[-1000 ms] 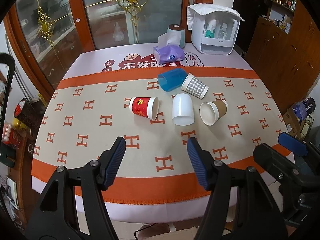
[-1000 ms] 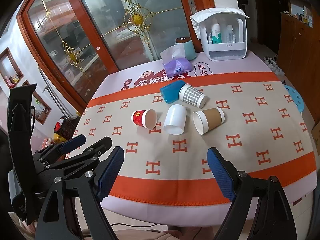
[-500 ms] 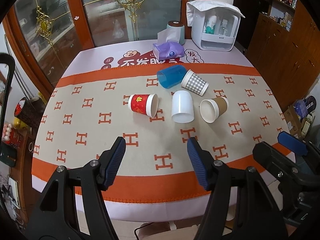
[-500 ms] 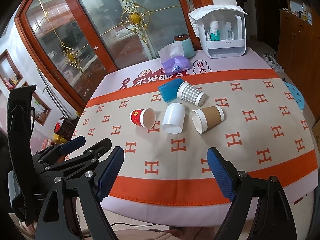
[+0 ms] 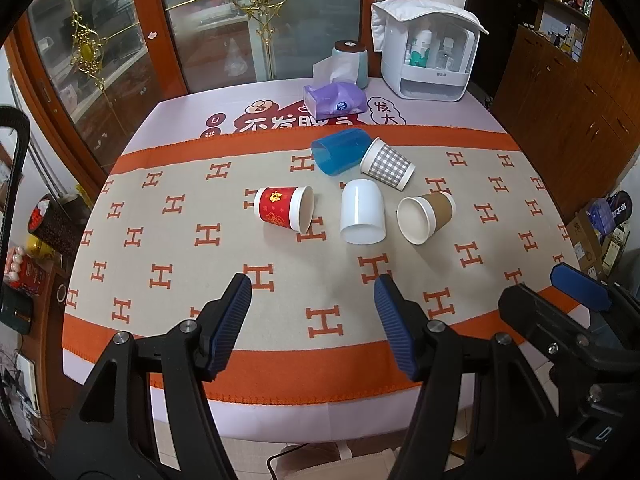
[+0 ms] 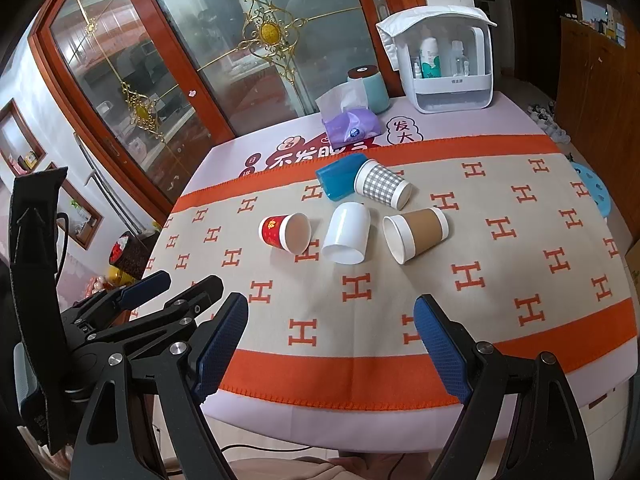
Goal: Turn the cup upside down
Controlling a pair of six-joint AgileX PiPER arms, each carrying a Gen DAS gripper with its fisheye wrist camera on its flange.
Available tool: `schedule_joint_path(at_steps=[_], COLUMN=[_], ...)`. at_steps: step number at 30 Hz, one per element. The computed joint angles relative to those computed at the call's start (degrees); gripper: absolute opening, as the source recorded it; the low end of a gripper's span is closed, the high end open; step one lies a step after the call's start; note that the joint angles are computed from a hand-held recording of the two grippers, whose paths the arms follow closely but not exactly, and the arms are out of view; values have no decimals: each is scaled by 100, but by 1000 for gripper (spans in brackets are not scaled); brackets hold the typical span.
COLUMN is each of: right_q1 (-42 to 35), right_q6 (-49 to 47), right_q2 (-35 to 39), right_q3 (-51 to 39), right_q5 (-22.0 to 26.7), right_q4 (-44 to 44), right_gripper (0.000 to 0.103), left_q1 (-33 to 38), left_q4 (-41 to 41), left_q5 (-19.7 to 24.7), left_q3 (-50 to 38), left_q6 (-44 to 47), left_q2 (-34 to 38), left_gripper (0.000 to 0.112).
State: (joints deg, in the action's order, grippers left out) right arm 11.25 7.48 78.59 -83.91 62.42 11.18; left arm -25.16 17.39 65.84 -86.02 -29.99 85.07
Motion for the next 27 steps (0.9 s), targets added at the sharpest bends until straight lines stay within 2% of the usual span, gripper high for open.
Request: schedule_joint_path(at_steps=[15,20,27], right_q1=[21,12,-340], right_q6=[12,40,-117], right_q2=[11,19,197], right_q3=[54,168,19], right_q5=[-72,-167,-53], right_q4=[-12,-6,184], right_gripper=[86,86,86], left_q1=[-43,22,121], left_q4=[28,-82,-535], left_q5=[9,72,193], left_q3=[29,-193,-762], left_q6=[-43,133,664], left_q2=[-7,214,793], left_gripper=[61,61,61])
